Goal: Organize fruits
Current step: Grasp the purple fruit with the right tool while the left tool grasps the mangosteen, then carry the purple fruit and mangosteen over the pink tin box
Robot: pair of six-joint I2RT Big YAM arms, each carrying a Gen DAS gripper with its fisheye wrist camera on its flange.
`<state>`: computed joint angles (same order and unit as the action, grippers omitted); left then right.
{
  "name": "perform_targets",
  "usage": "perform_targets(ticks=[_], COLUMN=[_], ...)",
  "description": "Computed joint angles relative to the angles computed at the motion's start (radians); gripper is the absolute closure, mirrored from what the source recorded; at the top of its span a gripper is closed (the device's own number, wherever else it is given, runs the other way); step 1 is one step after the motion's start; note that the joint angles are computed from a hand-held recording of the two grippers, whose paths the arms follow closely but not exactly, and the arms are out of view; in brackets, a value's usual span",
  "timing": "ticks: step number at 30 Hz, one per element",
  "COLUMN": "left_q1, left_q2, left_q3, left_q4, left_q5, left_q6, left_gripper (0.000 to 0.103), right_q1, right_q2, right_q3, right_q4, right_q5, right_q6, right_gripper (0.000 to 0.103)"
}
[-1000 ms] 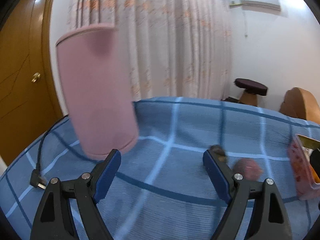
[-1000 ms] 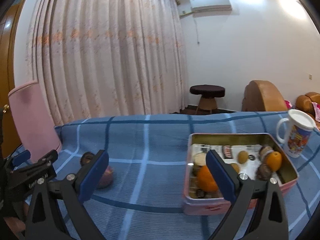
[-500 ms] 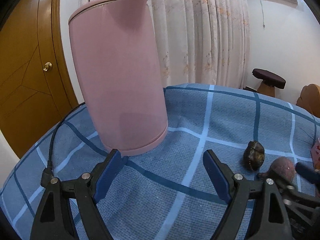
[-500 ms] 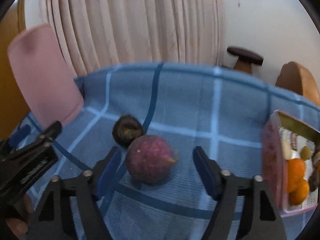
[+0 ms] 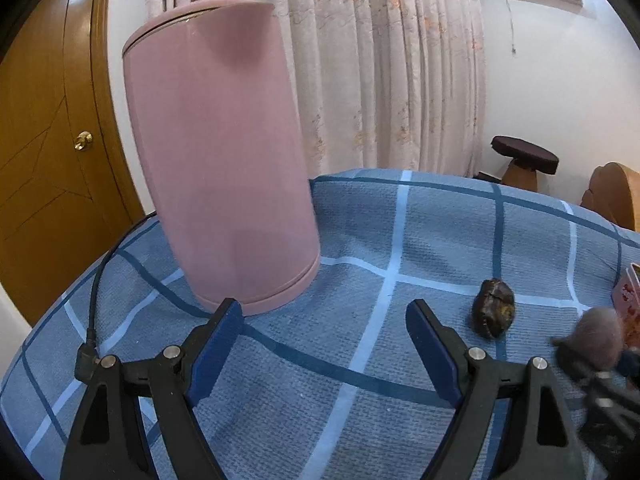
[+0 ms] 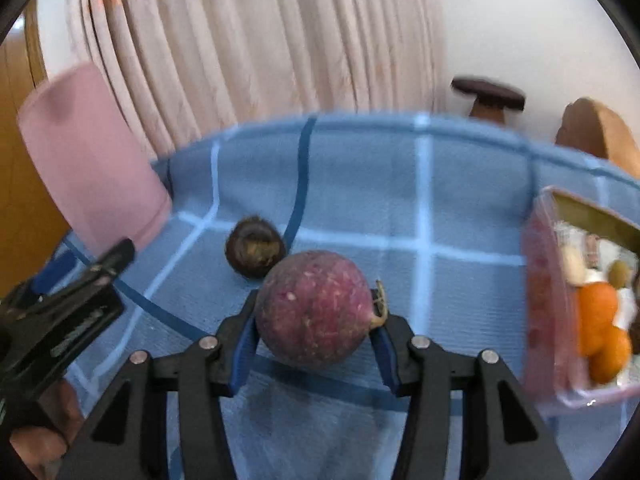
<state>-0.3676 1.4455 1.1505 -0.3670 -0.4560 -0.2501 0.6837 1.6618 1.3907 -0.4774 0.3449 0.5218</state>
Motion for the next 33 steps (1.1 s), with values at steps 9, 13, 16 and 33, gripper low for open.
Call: perform_targets(ticks=[9, 13, 16, 33], left_q1=[-0.034, -0.041, -0.065, -0.054], left_q2=[-0.011, 0.040, 0.097, 0.266], left_q3=[-0.019, 0.060, 0.134, 0.336], left_q4=[0.105, 0.024, -0.027, -0.271], left_q5=[0.145, 0.253, 0.231, 0.345], left_q6=[0.084, 0.036, 0.058, -0.003], left_gripper=[0.018, 0.018, 0.018, 0.059], right_q1=[0.046, 0.036, 0.025, 0.010], right_q2=[-0.129, -0.126, -0.124, -0.123], right_q3=[-0.160, -0.146, -0.146, -0.141], right_q4=[0.155, 0.164, 0.167, 0.155], right_q5=[0.293, 0.322, 0.321, 0.295], right_q6=[-0.066, -0.091, -0.084, -0.066], right_gripper=[0.050, 0.050, 0.050, 0.050])
